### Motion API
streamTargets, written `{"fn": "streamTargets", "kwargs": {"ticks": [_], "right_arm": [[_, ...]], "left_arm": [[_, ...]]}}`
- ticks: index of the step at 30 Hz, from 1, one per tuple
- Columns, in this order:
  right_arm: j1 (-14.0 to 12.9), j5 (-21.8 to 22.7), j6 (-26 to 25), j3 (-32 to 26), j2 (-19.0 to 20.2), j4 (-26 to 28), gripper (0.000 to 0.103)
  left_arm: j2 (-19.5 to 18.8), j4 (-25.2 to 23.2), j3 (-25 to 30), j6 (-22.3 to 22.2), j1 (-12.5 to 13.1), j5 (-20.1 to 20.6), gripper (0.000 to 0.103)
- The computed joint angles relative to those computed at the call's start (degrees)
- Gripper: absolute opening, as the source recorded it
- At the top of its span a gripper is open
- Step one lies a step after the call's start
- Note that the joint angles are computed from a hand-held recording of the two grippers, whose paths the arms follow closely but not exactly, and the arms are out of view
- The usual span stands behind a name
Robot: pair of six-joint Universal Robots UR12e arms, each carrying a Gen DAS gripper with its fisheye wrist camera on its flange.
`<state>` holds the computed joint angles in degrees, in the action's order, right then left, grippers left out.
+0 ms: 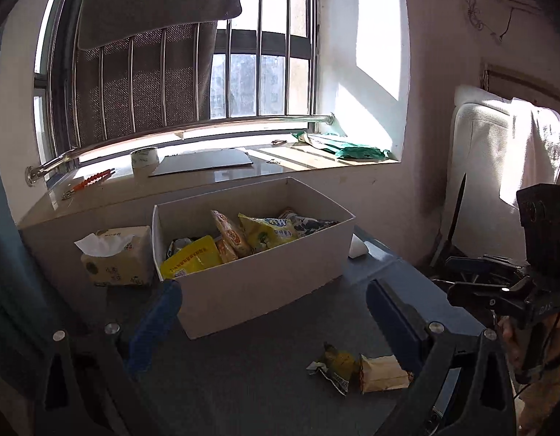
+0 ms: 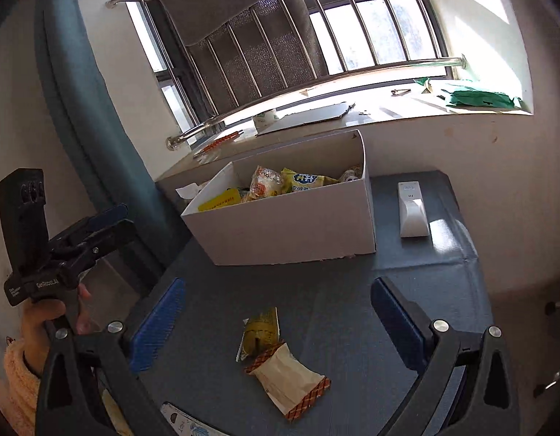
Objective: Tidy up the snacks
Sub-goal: 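Move both tools back to the last two snacks on the table, then grasp orange-edged wafer pack with right tool while left tool grasps green-wrapped snack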
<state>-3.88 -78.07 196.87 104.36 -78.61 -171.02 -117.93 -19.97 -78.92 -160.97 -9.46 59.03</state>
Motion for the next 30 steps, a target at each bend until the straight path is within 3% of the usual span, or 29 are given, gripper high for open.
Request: {"fn": "streamTargets", "kwargs": {"ticks": [4,8,15,17,24,30], "right_arm": [[1.2,-3.0,1.0,4.7,-2.0,-1.2,0.103],[1.7,-2.4,0.6,7.6,-3.0,-0.7,0.103],[2.8,-3.0,-3.6,7.5,-2.5,2.4,0.103],[3.0,-2.9,-6.7,6.3,-1.7,4.1,0.103],[3.1,-1.0,-24.9,0.0,2.1,14.5,0.103],[2.4,1.4,-34.5,-4.4,4.8,23.8,0.103]], "left_arm": [[2.8,2.3,-6.6,-3.6,0.9,-0.5,0.103],[4.7,1.0,-11.1,-5.1,1.7,-2.7,0.103],[5.8,0.4,-13.2,-5.2,1.9,-3.0,0.103],[5.8,0.8,-13.2,-5.0,1.9,-2.7,0.103],[5.7,-0.4,-12.9,-2.9,1.8,-2.6,0.103],[5.5,-1.5,-12.7,-2.7,1.9,-1.7,0.103]]}}
